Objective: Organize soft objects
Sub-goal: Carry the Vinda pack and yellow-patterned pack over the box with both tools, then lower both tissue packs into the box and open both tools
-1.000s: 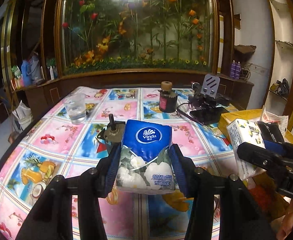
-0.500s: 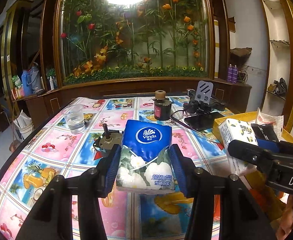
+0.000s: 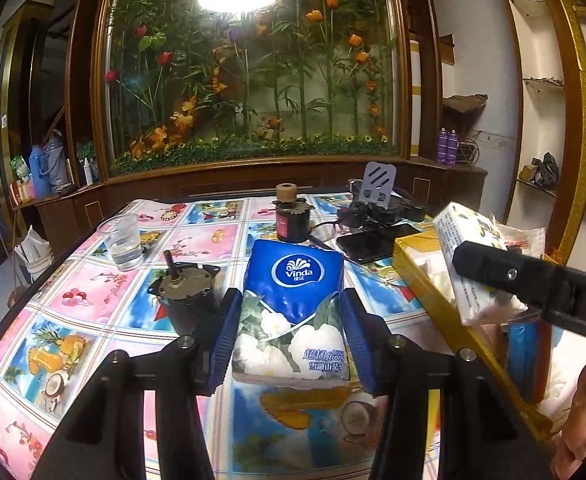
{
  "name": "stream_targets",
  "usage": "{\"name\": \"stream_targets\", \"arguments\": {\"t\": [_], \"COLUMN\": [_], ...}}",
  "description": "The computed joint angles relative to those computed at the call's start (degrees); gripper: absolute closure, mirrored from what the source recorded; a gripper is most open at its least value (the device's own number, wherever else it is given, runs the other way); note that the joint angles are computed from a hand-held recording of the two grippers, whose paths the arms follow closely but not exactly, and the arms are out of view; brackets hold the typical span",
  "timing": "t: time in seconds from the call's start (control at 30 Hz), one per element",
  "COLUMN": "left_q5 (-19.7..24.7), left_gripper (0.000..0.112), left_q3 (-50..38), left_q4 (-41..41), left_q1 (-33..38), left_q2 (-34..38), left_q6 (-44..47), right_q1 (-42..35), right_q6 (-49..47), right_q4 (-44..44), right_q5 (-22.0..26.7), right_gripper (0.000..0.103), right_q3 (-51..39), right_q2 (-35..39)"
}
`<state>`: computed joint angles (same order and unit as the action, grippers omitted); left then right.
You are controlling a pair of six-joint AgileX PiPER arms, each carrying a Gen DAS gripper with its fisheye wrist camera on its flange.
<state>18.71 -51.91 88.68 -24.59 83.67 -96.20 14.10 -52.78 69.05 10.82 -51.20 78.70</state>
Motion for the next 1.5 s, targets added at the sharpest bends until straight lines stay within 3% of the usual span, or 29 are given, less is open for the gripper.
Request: {"name": "stream_targets", "arguments": {"t": [0.33,0.57,0.83,1.07,1.23,1.37,1.5], "left_q5": [0.08,0.32,-1.38,-3.12,-3.46,-3.51,-2.96], "left_gripper": [0.063,0.063,0.063,0.063,0.063,0.063,0.063], "left_q3": [-2.29,-3.59,-6.45,-10.79,-15.90,-19.11,-20.05], "left_q4": [-2.39,-2.08,-7.96,-16.34,-31.70,-47.76,-50.44], "left_q1": [-5.59,-9.51,-12.62,-17.19,-19.87,-20.48,-21.58], "left_q2": [1.77,3.09,5.33,9.01,13.19,15.58,16.70], "left_q6": [-0.34,-1.35,2.78,11.02,26.74,42.40,45.84], "right_q1": [-7.89,-14.31,-26.48,-33.92,-33.73,-33.57,-33.64], "right_q6": [-8.88,-11.56,-14.59,-4.73,11.28,19.63,22.33], "right_q4": [9.88,12.30,15.20,5.81,-11.57,-20.66,-23.73], "right_q5": [4.49,7.41,14.86,16.81,14.19,16.03,16.70], "right_gripper": [0.045,0.045,0.045,0.045,0.045,0.045,0.044], "right_q3": [2.91,4.52,5.93,3.83,0.94,-1.78,-2.39], "right_q2": [-3.24,-5.45,-7.22,-5.49,-3.06,-0.27,0.67]}}
